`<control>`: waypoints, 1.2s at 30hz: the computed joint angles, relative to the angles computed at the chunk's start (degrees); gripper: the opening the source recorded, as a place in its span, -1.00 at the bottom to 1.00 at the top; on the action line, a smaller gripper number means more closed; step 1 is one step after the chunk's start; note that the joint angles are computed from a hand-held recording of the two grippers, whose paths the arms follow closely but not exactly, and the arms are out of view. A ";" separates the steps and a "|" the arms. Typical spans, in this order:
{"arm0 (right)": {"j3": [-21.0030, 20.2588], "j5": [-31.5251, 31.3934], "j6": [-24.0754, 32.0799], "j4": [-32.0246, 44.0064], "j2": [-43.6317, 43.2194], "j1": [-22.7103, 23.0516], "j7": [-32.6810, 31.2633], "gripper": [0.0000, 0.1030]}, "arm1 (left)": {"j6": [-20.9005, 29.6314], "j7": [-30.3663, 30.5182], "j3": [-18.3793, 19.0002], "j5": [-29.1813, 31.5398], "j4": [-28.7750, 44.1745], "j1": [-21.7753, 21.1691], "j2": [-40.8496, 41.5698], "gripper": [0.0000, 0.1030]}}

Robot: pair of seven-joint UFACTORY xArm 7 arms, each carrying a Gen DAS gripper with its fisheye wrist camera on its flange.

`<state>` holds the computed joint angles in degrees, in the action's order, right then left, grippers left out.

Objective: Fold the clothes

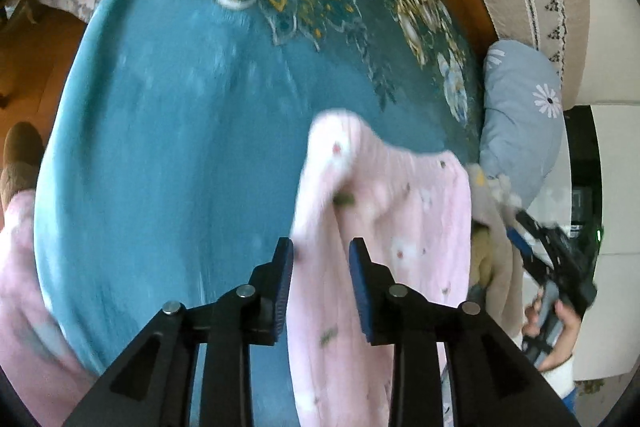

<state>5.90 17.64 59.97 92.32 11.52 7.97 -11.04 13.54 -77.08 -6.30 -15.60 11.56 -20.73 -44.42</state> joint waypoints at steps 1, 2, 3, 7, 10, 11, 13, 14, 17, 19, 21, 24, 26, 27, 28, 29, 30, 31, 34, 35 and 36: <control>-1.07 1.28 0.39 -2.99 -2.92 -1.82 -1.18 0.12 | 0.25 -1.34 -1.36 -0.27 0.01 -0.35 -0.17 -0.43; -2.29 2.08 0.58 -6.08 -5.80 -3.44 -2.11 0.12 | 0.55 -2.58 -2.46 -0.48 0.15 -0.95 0.07 -0.43; -4.07 2.69 0.64 -10.81 -10.01 -5.43 -2.80 0.12 | 0.81 -3.85 -3.50 -0.62 0.32 -1.58 0.39 -0.43; -12.45 1.74 3.35 -23.55 -22.52 -13.75 -2.15 0.12 | 2.62 -5.77 -5.16 0.08 2.28 -4.48 3.05 -0.42; -17.56 -2.22 4.79 -29.16 -28.65 -20.12 -1.96 0.13 | 2.48 -6.40 -6.12 0.88 3.76 -5.37 5.18 -0.42; -19.36 -4.31 5.40 -31.01 -30.84 -22.75 -1.75 0.12 | 2.45 -6.58 -6.44 1.15 4.27 -5.63 5.90 -0.42; -22.61 -7.62 6.21 -33.61 -33.95 -27.59 -1.58 0.12 | 2.12 -6.92 -6.86 1.56 5.17 -6.00 7.37 -0.42; -24.11 -8.82 6.75 -35.26 -35.77 -30.12 -0.76 0.12 | 2.26 -6.96 -7.06 1.94 5.71 -6.00 8.09 -0.42; -29.42 -12.13 8.32 -37.38 -38.14 -37.72 0.56 0.12 | 2.72 -7.68 -7.22 2.28 6.77 -5.90 9.46 -0.42; -32.72 -13.82 8.60 -37.10 -37.28 -42.12 0.38 0.12 | 3.93 -8.46 -7.71 3.14 7.78 -4.72 9.83 -0.42; -35.06 -16.81 8.17 -38.00 -37.20 -47.17 0.52 0.12 | 9.50 -8.81 -8.90 5.89 9.48 -2.66 8.70 -0.42; -38.12 -18.38 9.68 -37.65 -35.79 -52.32 -0.71 0.12 | 13.69 -6.02 -7.54 7.84 10.77 -1.90 8.31 -0.42; -40.14 -17.98 12.49 -36.96 -34.83 -55.12 -1.88 0.12 | 14.66 -5.04 -7.20 8.42 10.27 -1.17 7.25 -0.42; -40.84 -18.14 13.96 -37.06 -34.93 -56.61 -2.51 0.12 | 13.83 -5.12 -7.22 8.12 9.23 -1.12 6.37 -0.42; -41.61 -18.28 15.35 -37.05 -34.86 -58.01 -3.18 0.12 | 13.01 -5.22 -7.21 7.85 8.18 -1.10 5.50 -0.42; -42.30 -18.02 16.35 -37.05 -34.48 -59.06 -3.85 0.12 | 12.10 -5.56 -7.24 7.39 7.01 -1.20 4.54 -0.42; -42.95 -17.79 17.33 -37.05 -34.09 -60.10 -4.49 0.13 | 10.92 -6.53 -7.38 6.45 5.52 -1.58 3.38 -0.42; -43.09 -17.77 18.27 -37.45 -34.19 -61.17 -4.62 0.15 | 9.82 -7.51 -7.51 5.64 4.21 -1.97 2.38 -0.42; -43.77 -16.70 20.05 -39.60 -34.09 -64.05 -3.93 0.15 | 9.68 -10.03 -8.06 4.85 2.07 -2.40 -0.44 -0.42; -43.90 -15.98 20.40 -40.36 -34.08 -64.73 -3.53 0.15 | 9.91 -10.57 -8.17 4.92 1.70 -2.48 -1.25 -0.42; -43.97 -14.77 20.82 -41.17 -34.16 -65.08 -3.35 0.15 | 10.15 -11.10 -8.28 4.98 1.34 -2.56 -2.06 -0.42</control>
<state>-38.07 2.87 80.79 51.15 -22.64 -57.11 -14.39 23.69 -88.18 -14.58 -10.61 12.90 -23.29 -46.48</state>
